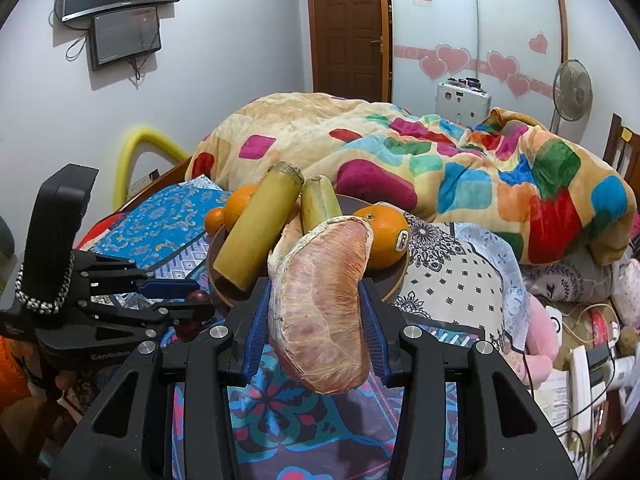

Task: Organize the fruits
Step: 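Lift the pomelo segment toward the plate with the right tool while the left tool grasps two red fruits, then lower the pomelo segment onto the plate with the right tool while the left tool carries red fruit there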

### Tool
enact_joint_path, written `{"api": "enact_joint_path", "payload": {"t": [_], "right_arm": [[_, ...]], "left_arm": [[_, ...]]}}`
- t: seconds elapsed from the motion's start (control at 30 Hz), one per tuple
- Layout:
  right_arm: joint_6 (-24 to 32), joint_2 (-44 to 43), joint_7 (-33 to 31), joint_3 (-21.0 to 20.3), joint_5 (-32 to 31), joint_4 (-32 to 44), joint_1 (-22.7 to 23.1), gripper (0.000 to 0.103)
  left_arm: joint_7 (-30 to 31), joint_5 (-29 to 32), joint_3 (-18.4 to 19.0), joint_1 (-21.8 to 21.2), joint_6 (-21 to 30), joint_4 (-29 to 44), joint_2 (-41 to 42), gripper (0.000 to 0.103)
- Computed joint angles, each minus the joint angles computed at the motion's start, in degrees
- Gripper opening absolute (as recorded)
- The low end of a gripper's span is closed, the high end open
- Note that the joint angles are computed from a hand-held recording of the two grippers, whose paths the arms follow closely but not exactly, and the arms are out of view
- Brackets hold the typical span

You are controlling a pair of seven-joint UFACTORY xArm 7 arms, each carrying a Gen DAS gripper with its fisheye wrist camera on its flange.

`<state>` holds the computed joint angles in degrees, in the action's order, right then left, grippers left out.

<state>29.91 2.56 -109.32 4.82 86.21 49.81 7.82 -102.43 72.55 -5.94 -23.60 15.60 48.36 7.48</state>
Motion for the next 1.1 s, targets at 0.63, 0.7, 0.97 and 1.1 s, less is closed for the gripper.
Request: {"api": "enact_joint_path", "payload": {"t": [0.63,0.7,0.97,1.1], "right_arm": [[0.5,2.7,0.7,1.4,3.3,4.5,1.7,0.04],[0.2,3.7,1.8,1.7,2.6,5.8,1.9,0.04],[-0.3,7.5,7.5,3.1,-2.5,10.2,2.0,0.04],[-2.5,9.2,9.8,4.2,-5.7,11.1,2.2,0.042]], "left_arm": [[-2.6,4.9,-2.4,4.8,1.4,-1.7,-6.3,0.019],[-2.3,5.3,-2.2,5.0,1.4,-0.5,-5.5,0.019],[-3.1,7.2,0.0,5.3,-1.0,3.8,-0.7,0.019],[-3.2,7.5,0.7,4.7,-0.8,4.6,0.8,0.019]]}}
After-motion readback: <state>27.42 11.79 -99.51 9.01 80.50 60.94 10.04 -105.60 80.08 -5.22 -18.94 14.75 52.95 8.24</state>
